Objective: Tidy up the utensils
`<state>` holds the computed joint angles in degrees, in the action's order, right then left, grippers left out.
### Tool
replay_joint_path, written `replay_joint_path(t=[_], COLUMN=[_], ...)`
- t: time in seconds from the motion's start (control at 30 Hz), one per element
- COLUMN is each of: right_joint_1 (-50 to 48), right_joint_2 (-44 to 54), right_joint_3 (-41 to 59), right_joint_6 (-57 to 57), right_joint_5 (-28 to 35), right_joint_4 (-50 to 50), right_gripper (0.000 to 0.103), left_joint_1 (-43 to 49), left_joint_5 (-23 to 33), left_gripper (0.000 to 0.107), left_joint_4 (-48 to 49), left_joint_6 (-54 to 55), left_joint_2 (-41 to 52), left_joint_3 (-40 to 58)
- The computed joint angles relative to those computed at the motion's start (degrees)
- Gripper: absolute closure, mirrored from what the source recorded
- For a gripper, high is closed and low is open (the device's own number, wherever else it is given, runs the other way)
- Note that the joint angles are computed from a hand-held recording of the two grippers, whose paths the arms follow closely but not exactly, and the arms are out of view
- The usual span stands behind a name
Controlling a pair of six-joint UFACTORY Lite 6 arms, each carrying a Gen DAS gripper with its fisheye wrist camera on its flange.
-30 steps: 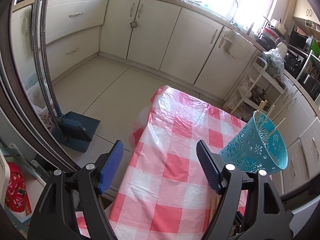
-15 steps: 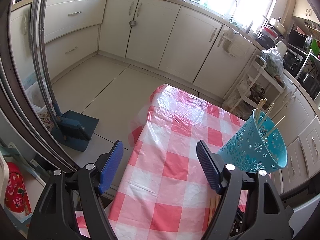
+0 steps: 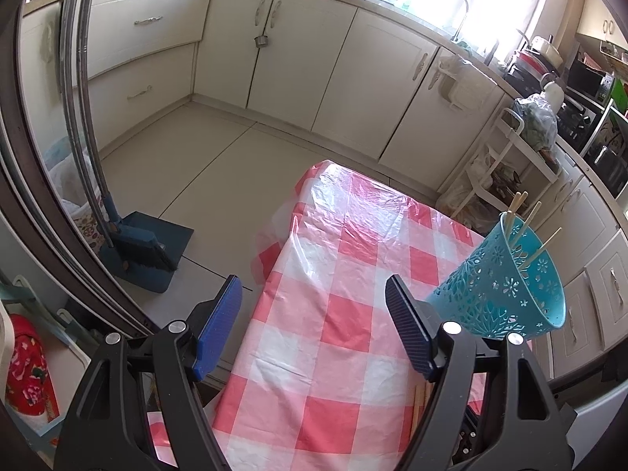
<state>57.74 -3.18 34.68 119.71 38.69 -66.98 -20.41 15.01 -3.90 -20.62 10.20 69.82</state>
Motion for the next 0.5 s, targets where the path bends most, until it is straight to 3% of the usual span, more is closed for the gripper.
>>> replay_joint_path(t=[0.5], right_joint_1=[0.3], right_joint_2=[0.5], right_joint_3=[0.5], right_joint_6=[-0.3], right_joint_5=[0.4], right_joint_4=[0.4], right_gripper=[0.094], left_joint_1=[0.4], left_joint_5=[-0.1], left_gripper=[0.035], left_joint_4=[-1.7], left_joint_6=[1.9], left_joint_2=[0.6], left_joint_3=[0.1])
